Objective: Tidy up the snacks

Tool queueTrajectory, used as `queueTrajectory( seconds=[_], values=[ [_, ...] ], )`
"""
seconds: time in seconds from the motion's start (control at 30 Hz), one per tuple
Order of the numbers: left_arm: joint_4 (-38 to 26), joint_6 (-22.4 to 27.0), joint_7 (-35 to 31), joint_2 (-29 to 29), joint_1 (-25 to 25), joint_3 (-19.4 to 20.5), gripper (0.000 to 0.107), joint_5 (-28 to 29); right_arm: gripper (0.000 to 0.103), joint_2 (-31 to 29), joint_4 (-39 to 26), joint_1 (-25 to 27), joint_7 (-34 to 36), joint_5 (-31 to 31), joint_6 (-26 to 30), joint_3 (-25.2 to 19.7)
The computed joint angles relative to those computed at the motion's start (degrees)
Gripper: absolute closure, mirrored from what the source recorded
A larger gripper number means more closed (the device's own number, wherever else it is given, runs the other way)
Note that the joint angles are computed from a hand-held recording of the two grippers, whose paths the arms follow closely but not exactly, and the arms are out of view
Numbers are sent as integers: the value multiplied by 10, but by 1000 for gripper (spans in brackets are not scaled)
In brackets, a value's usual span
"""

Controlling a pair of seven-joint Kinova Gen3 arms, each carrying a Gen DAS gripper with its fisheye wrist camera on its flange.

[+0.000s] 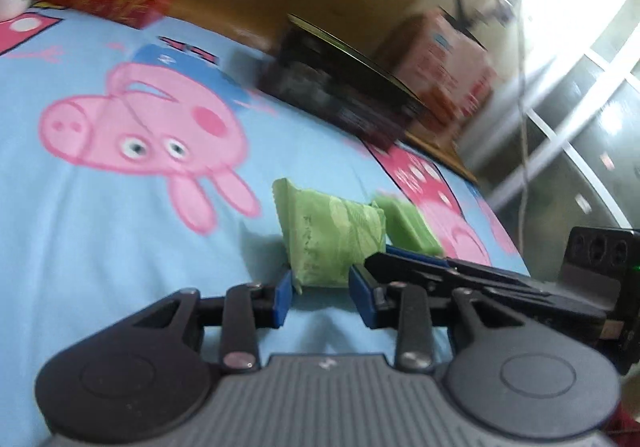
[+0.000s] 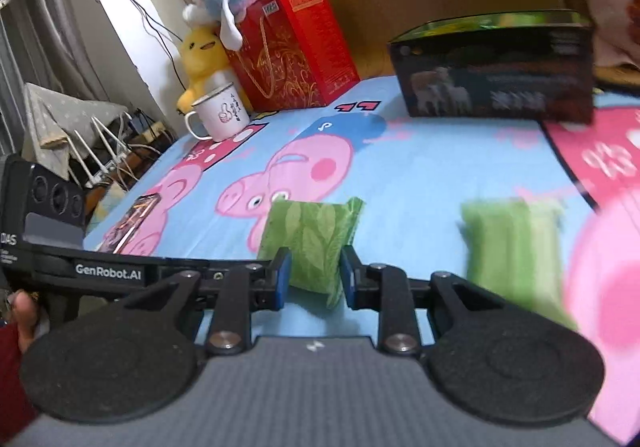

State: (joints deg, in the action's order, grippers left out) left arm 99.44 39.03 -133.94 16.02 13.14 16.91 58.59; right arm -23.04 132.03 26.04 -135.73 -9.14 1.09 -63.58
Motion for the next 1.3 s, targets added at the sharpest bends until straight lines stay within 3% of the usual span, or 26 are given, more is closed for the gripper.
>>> queueTrajectory(
  seconds=[0.23,0.3,0.5,0.67,0.8,0.97,1.03,1.13,1.3],
  values=[
    [11,16,-32,-14,13,4,72,-6,66,-78,52,-95,-35,-30,-7,51],
    [11,22,-33,-15,9,1,72,3,53,-92,60,-93,-41,-35,-19,49],
    [15,43,-40,-25,-11,-16,72,40,41,-122,39,-71,-9,1,30,34],
    [-7,40,-9,-14,10,-19,69,3,41,-87,43,-60,5,9,12,20],
    [-34,27,28,6,28,-12,67,-44,41,-100,18,-22,17,19,66,-11],
    [-52,40,34,29,20,10,72,-51,42,-99,17,-19,28,27,71,-15],
    [-52,52,24,36,12,22,74,-42,45,-101,16,-9,29,26,66,-26],
    [-47,36,23,24,28,16,73,-55,59,-112,12,11,27,20,69,-38],
    [-70,61,21,30,16,19,73,-47,60,-109,25,-13,25,12,44,-7]
  ],
)
